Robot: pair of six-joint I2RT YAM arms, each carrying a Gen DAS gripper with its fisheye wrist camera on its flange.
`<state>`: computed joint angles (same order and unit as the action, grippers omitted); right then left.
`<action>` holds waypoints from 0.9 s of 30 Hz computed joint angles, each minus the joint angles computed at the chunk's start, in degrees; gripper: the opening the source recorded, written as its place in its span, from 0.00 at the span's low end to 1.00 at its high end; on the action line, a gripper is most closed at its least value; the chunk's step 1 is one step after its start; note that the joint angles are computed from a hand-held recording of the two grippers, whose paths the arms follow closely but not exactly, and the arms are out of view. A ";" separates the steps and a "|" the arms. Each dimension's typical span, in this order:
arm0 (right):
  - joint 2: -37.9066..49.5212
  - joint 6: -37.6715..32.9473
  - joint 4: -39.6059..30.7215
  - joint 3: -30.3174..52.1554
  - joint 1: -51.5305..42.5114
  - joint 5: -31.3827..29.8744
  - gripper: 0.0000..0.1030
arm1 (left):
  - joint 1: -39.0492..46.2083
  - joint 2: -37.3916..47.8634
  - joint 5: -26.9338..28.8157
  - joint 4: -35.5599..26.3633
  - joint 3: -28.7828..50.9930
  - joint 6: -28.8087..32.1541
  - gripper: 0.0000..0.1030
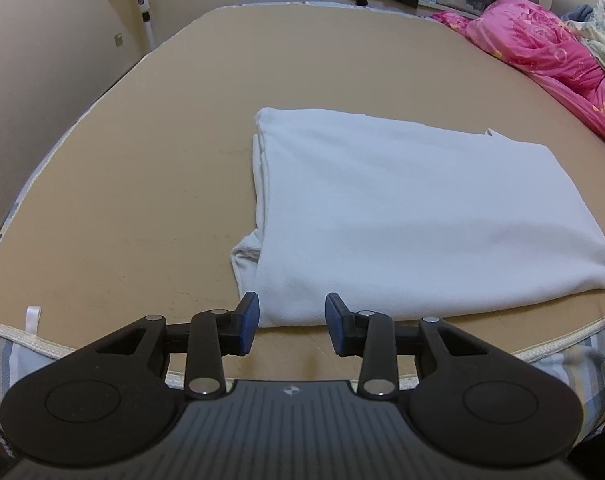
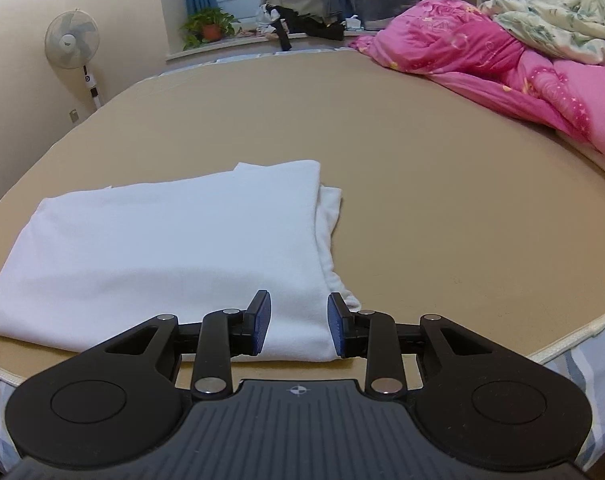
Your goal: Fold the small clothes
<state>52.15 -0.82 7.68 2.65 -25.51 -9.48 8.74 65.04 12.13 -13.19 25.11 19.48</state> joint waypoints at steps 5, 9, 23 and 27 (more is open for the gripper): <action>-3.86 -0.15 -2.22 -0.33 -0.90 -1.04 0.32 | 0.55 -1.85 0.68 0.69 -1.59 -0.07 0.39; -5.73 0.11 -2.73 -0.96 -0.06 0.13 0.32 | -0.49 -4.72 0.61 1.56 -3.39 -0.46 0.39; -6.94 0.25 -3.54 -0.86 -6.49 -6.49 0.32 | -1.27 -0.73 -3.46 5.73 -3.26 -2.57 0.39; -6.36 0.01 -3.68 -0.63 -7.92 -8.05 0.32 | -0.72 -0.75 -3.10 5.85 -3.19 -2.38 0.39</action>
